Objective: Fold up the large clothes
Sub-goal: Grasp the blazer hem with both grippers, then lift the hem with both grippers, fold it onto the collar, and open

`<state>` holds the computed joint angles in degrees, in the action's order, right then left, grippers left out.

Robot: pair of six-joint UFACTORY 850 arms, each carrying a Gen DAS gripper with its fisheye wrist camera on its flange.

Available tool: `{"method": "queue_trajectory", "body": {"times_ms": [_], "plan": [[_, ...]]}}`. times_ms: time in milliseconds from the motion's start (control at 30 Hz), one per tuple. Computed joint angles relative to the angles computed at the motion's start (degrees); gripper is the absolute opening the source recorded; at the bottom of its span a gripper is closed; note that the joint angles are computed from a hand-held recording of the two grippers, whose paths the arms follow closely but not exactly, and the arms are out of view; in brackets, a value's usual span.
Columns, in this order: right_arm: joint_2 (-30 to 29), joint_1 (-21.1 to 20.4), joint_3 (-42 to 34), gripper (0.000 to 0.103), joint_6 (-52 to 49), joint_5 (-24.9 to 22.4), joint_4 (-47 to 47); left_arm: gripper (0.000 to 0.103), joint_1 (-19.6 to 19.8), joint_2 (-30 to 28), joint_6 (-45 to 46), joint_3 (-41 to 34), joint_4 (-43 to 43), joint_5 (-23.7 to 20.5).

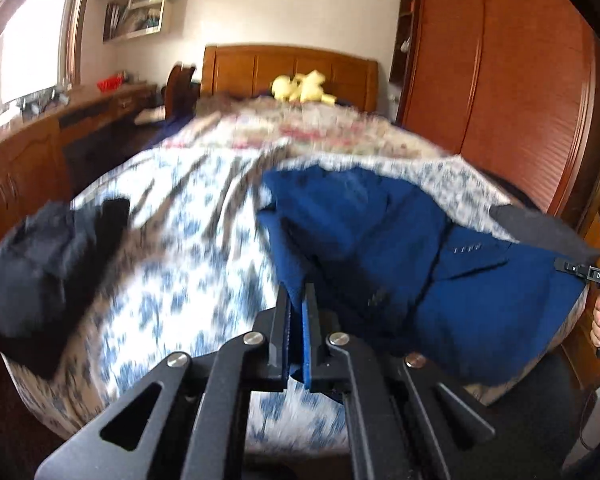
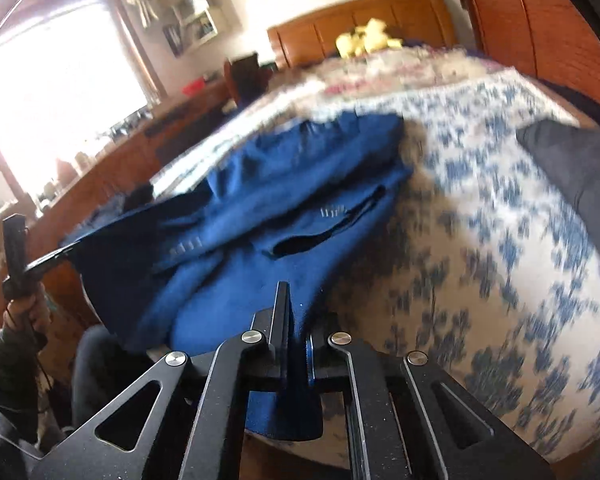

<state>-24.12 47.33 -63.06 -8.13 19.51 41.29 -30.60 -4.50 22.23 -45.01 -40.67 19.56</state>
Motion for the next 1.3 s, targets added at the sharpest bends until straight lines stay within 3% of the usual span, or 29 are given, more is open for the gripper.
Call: {"method": "queue_trajectory", "body": {"times_ms": [200,333,700,867,1000,1200,1300], "plan": [[2.9,-0.2,-1.5,0.002,-2.9,1.1,0.9,0.001,-1.6,1.2,4.6,-3.3,-3.5,2.9],[4.7,0.3,-2.0,0.002,-7.0,2.2,3.8,0.001,-3.1,2.1,13.3,-5.6,-9.5,2.9],[14.6,5.7,-0.8,0.002,-29.4,9.8,20.0,0.001,-4.8,13.0,15.4,-4.6,-9.0,5.4],[18.4,7.4,-1.0,0.002,-36.6,12.4,24.1,0.001,-4.3,14.6,14.9,-5.4,-8.5,6.2],[18.0,7.4,-2.4,0.002,-41.7,13.6,27.4,0.001,-3.5,10.5,21.2,-8.6,-13.2,6.3],[9.1,3.0,-9.1,0.002,-52.9,10.5,37.5,0.002,-0.4,-0.9,26.4,-16.0,-16.0,3.7],[3.8,0.8,-11.6,0.003,-52.3,9.1,35.4,0.002,0.9,-5.6,25.6,-19.3,-15.6,2.2]]}}
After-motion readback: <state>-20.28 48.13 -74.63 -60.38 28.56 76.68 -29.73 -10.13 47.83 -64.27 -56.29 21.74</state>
